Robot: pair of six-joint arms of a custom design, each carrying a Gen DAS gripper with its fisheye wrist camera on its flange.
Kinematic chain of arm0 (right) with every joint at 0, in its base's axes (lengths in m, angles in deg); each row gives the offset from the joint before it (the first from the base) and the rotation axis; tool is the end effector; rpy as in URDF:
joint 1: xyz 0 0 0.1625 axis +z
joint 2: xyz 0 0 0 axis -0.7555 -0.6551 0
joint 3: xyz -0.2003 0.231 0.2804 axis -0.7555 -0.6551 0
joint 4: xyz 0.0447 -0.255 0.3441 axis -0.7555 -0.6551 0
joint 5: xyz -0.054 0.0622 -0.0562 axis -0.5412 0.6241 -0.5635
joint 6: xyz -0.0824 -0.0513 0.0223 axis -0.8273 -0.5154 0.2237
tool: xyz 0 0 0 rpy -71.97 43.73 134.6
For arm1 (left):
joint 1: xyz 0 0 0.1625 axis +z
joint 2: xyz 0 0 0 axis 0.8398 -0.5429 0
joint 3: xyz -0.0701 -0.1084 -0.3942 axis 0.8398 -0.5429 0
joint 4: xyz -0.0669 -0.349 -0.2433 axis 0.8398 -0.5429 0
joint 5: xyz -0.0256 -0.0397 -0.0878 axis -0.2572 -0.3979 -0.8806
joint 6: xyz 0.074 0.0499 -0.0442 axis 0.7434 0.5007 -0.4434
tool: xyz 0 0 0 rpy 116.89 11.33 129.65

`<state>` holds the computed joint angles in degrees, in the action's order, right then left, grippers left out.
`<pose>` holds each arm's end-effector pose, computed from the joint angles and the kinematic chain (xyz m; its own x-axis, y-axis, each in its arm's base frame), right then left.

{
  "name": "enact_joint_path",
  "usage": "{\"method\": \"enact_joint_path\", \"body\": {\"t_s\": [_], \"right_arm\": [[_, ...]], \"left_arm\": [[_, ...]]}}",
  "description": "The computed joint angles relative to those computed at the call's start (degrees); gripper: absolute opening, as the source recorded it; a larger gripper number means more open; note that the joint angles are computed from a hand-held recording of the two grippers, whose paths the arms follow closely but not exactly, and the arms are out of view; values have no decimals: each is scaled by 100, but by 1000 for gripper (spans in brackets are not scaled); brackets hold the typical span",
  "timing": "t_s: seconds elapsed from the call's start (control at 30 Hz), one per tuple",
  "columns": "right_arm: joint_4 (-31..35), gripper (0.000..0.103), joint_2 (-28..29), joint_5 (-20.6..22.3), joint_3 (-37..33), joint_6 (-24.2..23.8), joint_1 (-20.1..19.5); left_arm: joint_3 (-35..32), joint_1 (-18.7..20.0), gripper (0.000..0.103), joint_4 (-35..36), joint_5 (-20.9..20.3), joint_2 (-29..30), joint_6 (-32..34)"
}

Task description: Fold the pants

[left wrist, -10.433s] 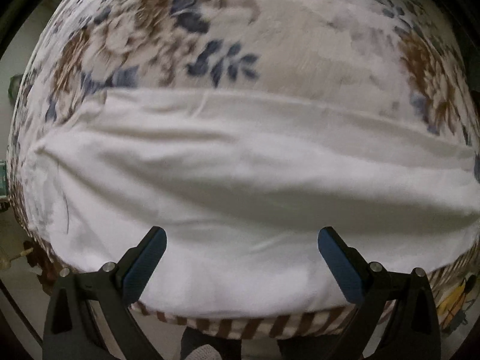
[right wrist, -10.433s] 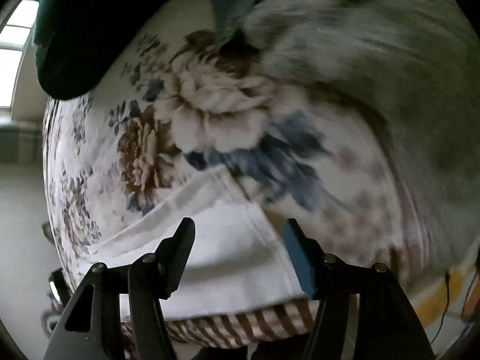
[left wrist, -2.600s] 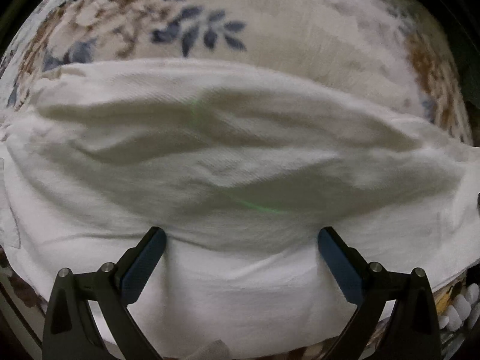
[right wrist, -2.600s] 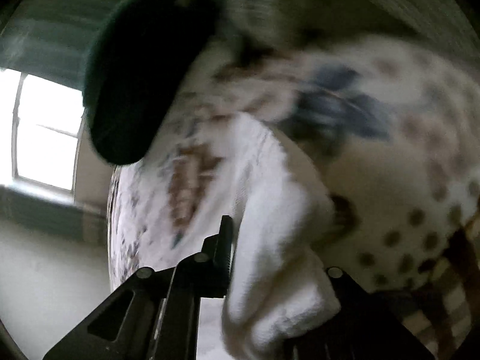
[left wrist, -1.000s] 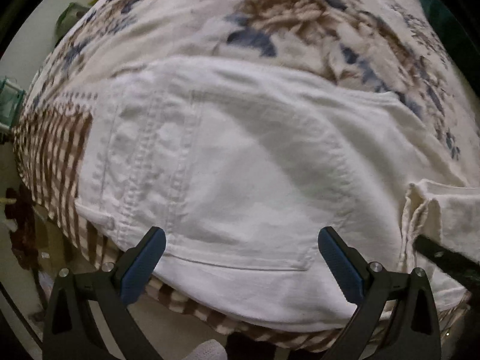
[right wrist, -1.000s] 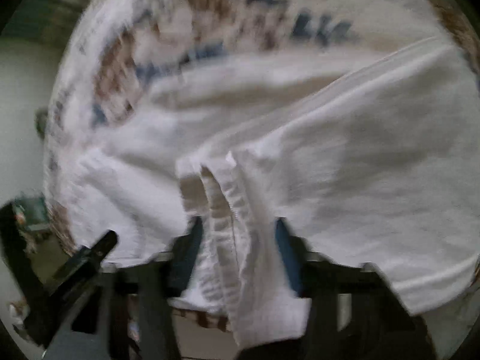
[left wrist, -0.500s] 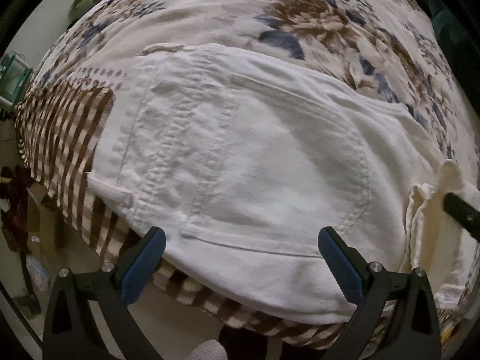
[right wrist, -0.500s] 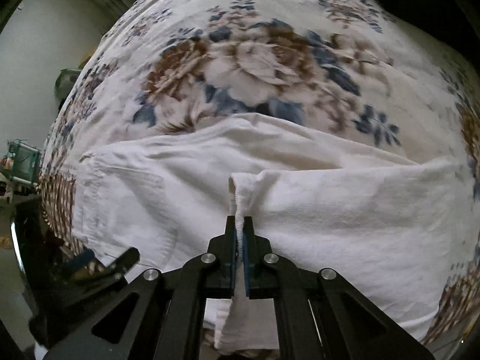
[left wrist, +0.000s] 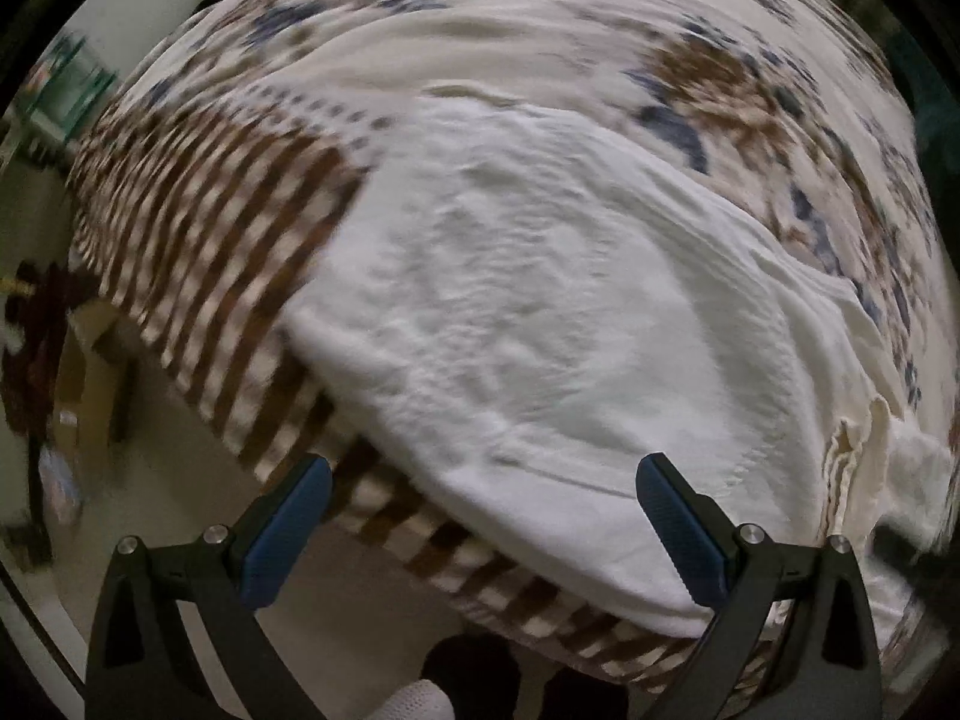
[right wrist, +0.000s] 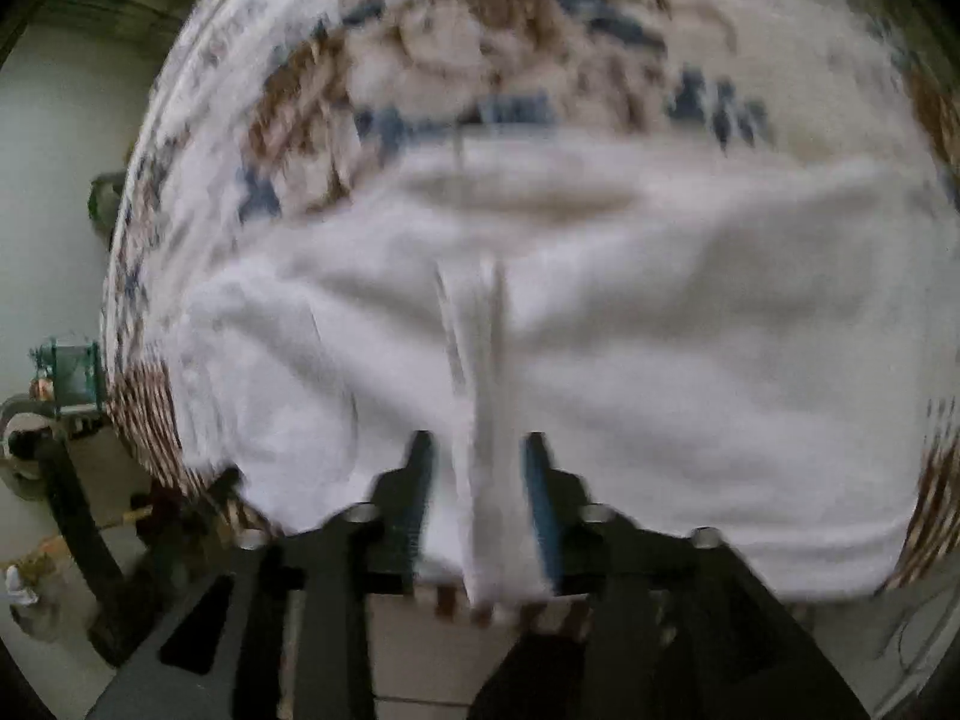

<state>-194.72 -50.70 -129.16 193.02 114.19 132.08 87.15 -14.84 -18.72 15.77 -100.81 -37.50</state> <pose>0.0339 -0.4936 0.3841 -0.6773 0.7223 0.1396 0.5971 0.6506 -0.4692 -0.4537 -0.6726 0.0858 -0.6616 0.2387 -0.7108 0.2911 0.9554 0.0499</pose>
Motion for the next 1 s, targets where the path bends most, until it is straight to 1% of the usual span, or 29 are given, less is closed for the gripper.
{"method": "enact_joint_path", "body": {"t_s": [0.03,0.1,0.17,0.2,0.27,0.3,0.37,0.4,0.47,0.53,0.57,0.6,0.63,0.67,0.73,0.77,0.83,0.9,0.93,0.97,1.0], "right_arm": [[-2,41,-7,-7,136,103,-31],[-303,41,131,49,397,135,-124],[-439,41,314,-165,432,19,-102],[-494,43,367,-234,414,22,-71],[-818,43,334,-168,433,21,-32],[-974,43,308,-153,433,-39,2],[-1120,43,280,-345,385,-136,114],[-1126,43,296,-480,321,-177,164],[-990,43,296,-553,238,-149,171],[-696,43,235,-614,142,-37,79],[-581,43,209,-617,113,36,61],[-502,43,164,-636,121,102,43],[-447,43,163,-703,114,164,46],[-411,43,169,-746,104,198,41],[-294,43,5,-758,184,235,-4],[-274,43,-39,-765,214,234,-29],[-255,43,-49,-776,238,286,-41],[-227,43,-40,-778,231,284,-20],[-212,43,-31,-786,222,286,-2],[-223,43,-6,-769,210,286,7],[-258,43,29,-734,199,288,14]], "left_arm": [[40,23,103,39,28,-65,-136],[215,62,103,15,45,-239,-390],[347,148,103,-124,-26,-367,-666],[443,204,103,-252,-79,-461,-810],[712,347,103,-638,-207,-705,-1127],[895,447,103,-958,-298,-849,-1242],[1122,564,103,-1336,-390,-1003,-1421],[1260,616,103,-1569,-423,-1077,-1490],[1484,733,103,-1964,-573,-1179,-1644],[1658,858,103,-2365,-916,-1228,-1707],[1715,897,102,-2593,-1031,-1223,-1674],[1882,952,99,-3062,-1193,-1260,-1514],[1982,940,98,-3362,-1247,-1258,-1414],[2080,953,91,-3694,-1311,-1260,-1261],[2113,972,61,-4176,-1446,-1175,-980],[2076,992,46,-4254,-1570,-1143,-884],[2089,1011,46,-4451,-1598,-1103,-814],[2264,1063,46,-4794,-1737,-1156,-765],[2242,1096,47,-4885,-1795,-1091,-759],[2240,1138,56,-4912,-1859,-1065,-750],[2257,1207,65,-5026,-2018,-1029,-669]]}}
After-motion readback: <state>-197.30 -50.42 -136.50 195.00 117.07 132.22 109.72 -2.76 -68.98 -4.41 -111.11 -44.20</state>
